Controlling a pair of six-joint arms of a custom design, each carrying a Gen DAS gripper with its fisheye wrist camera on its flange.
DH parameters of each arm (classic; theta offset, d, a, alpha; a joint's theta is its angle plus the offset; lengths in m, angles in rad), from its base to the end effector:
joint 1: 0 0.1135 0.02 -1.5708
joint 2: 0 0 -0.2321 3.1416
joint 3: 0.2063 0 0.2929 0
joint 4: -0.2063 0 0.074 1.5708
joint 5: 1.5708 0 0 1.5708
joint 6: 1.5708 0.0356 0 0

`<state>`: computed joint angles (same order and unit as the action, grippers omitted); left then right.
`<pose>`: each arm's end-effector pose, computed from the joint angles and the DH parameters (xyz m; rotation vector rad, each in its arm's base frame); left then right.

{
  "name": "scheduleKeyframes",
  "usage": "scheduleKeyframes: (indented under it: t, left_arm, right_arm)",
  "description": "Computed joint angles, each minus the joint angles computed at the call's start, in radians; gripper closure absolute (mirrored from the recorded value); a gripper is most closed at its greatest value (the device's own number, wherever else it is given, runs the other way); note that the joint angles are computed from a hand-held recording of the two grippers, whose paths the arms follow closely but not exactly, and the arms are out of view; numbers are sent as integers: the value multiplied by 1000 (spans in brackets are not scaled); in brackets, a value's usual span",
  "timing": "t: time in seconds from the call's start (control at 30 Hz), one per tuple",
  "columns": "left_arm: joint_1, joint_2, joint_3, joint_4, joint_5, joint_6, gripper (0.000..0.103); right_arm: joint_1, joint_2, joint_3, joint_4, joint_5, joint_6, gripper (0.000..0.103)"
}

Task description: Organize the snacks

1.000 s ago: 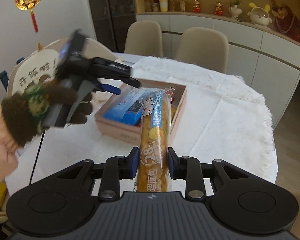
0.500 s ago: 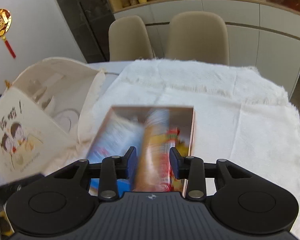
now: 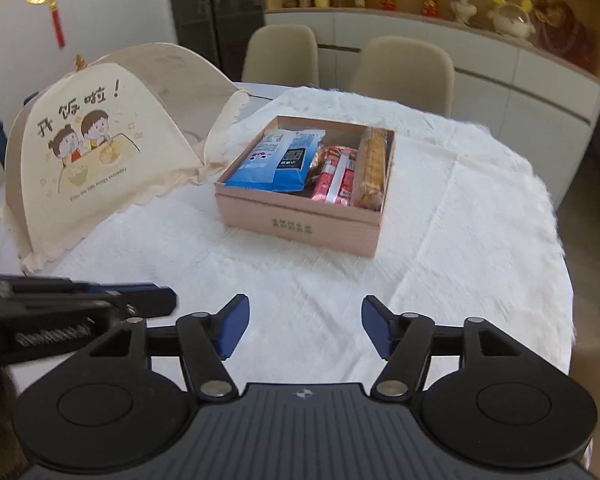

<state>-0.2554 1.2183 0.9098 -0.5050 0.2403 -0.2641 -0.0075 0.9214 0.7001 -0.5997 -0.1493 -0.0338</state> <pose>0.2938 -0.0855 0.2225 0.1056 2.4178 -0.5291 0.2470 0.0034 0.2140 -0.1015 2.3836 0.1589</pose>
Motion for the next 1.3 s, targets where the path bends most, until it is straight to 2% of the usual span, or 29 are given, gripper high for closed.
scheduleKeyframes:
  t: [0.07, 0.2, 0.27, 0.43, 1.3]
  left_arm:
    - [-22, -48, -16, -20, -24, 16, 90]
    - [-116, -100, -9, -94, -237, 32, 90]
    - [-141, -110, -6, -112, -281, 29, 90]
    - [-113, -120, 0, -152, -210, 12, 90]
    - [-116, -110, 27, -194, -189, 9, 90]
  right_arm:
    - [-2, -20, 18, -62, -16, 26, 37]
    - [20, -85, 9, -122, 38, 52, 37]
    - [15, -106, 6, -144, 22, 53, 37]
    - [42, -154, -20, -165, 53, 64, 37]
    - [60, -156, -17, -179, 65, 72, 37]
